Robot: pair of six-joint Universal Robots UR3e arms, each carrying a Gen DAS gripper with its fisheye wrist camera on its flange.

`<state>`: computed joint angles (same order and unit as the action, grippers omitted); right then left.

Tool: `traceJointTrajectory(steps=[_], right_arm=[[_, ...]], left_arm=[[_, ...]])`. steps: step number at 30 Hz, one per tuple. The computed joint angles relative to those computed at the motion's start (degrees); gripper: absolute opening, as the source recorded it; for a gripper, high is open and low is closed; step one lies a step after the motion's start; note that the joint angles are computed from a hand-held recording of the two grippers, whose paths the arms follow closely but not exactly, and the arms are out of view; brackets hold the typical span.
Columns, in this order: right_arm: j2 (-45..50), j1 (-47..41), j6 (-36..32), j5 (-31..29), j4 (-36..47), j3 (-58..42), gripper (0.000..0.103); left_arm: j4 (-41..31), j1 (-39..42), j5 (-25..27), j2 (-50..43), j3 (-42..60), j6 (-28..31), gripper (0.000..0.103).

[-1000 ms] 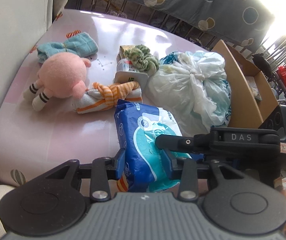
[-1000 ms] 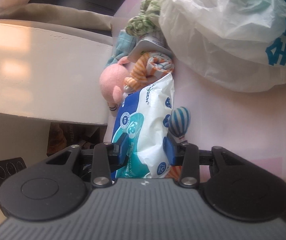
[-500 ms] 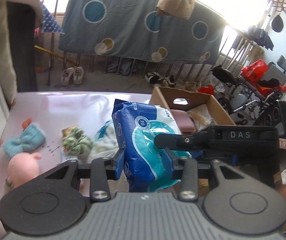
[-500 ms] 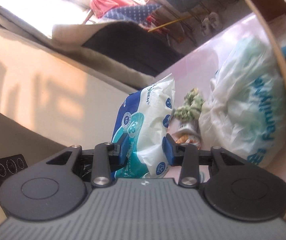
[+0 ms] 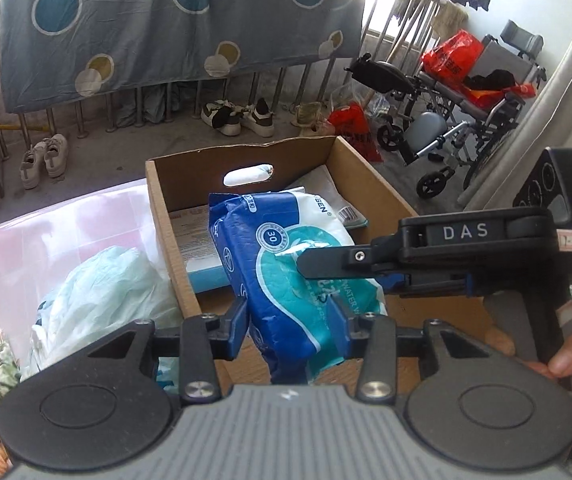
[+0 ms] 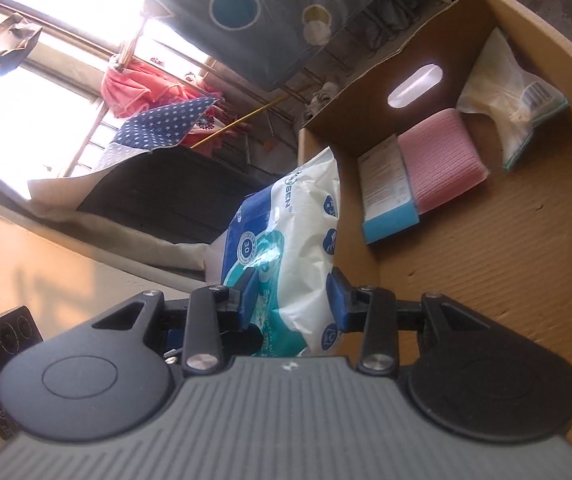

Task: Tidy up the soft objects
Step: 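Lower the wet-wipe pack into the box and open the right gripper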

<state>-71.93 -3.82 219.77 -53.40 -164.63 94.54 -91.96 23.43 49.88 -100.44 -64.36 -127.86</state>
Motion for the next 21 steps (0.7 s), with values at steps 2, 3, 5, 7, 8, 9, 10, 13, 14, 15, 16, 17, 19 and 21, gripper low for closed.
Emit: traceJointTrajectory(steps=[2, 3, 5, 7, 8, 9, 10, 13, 14, 15, 16, 17, 19, 21], right_arm=[[2.5, -1.6, -2.4, 1.6, 1.2, -1.2, 0.036], [4.7, -1.6, -3.2, 1.4, 2.6, -3.3, 0.036], [8.4, -2.1, -5.0, 1.7, 6.7, -6.2, 0.037], [10.9, -1.8, -6.1, -1.2, 12.0, -8.7, 0.037], [11.9, -1.7, -6.6, -2.4, 14.3, -9.8, 0.037], [12.7, -1.5, -6.7, -3.8, 15.4, -10.5, 0.037], [12.8, -1.2, -6.9, -4.9, 16.6, -10.7, 0.037], [12.4, -0.5, -7.5, -7.6, 17.9, -11.0, 0.037], [12.1, -0.2, -7.6, -8.4, 17.8, -10.7, 0.037], [11.4, 0.0, -7.8, -9.5, 18.7, -10.8, 0.037], [11.5, 0.3, -7.7, -10.2, 19.1, -11.1, 0.037], [11.3, 0.2, -7.6, -10.3, 19.8, -11.1, 0.037], [11.8, 0.5, -7.3, -10.3, 22.8, -12.5, 0.037], [13.5, 1.5, -6.5, -10.0, 24.6, -14.1, 0.035]], left_arm=[[2.4, -1.8, 1.7, -1.9, 0.6, -1.4, 0.043], [3.3, -2.3, 2.2, -2.9, 1.0, -2.1, 0.043], [3.8, -1.9, 2.6, -3.8, 1.0, -2.1, 0.043], [2.8, -1.2, 3.1, -4.9, 2.0, -2.1, 0.043], [2.3, -0.7, 3.1, -5.2, 2.2, -2.0, 0.043], [1.1, 0.3, 2.9, -5.2, 2.5, -1.4, 0.043], [-0.2, 1.5, 2.5, -5.4, 3.1, -0.5, 0.043], [-3.3, 5.0, 1.0, -5.3, 3.9, 1.8, 0.043], [-4.1, 6.0, 0.8, -5.2, 4.1, 2.3, 0.043], [-5.4, 7.3, 0.5, -5.0, 4.6, 3.0, 0.043], [-6.1, 8.3, 0.2, -4.9, 4.7, 3.7, 0.045], [-6.8, 9.3, 0.1, -4.7, 4.8, 4.4, 0.046], [-7.9, 11.6, 0.0, -4.0, 4.4, 5.9, 0.049], [-8.8, 13.9, 0.1, -3.5, 4.0, 7.3, 0.053]])
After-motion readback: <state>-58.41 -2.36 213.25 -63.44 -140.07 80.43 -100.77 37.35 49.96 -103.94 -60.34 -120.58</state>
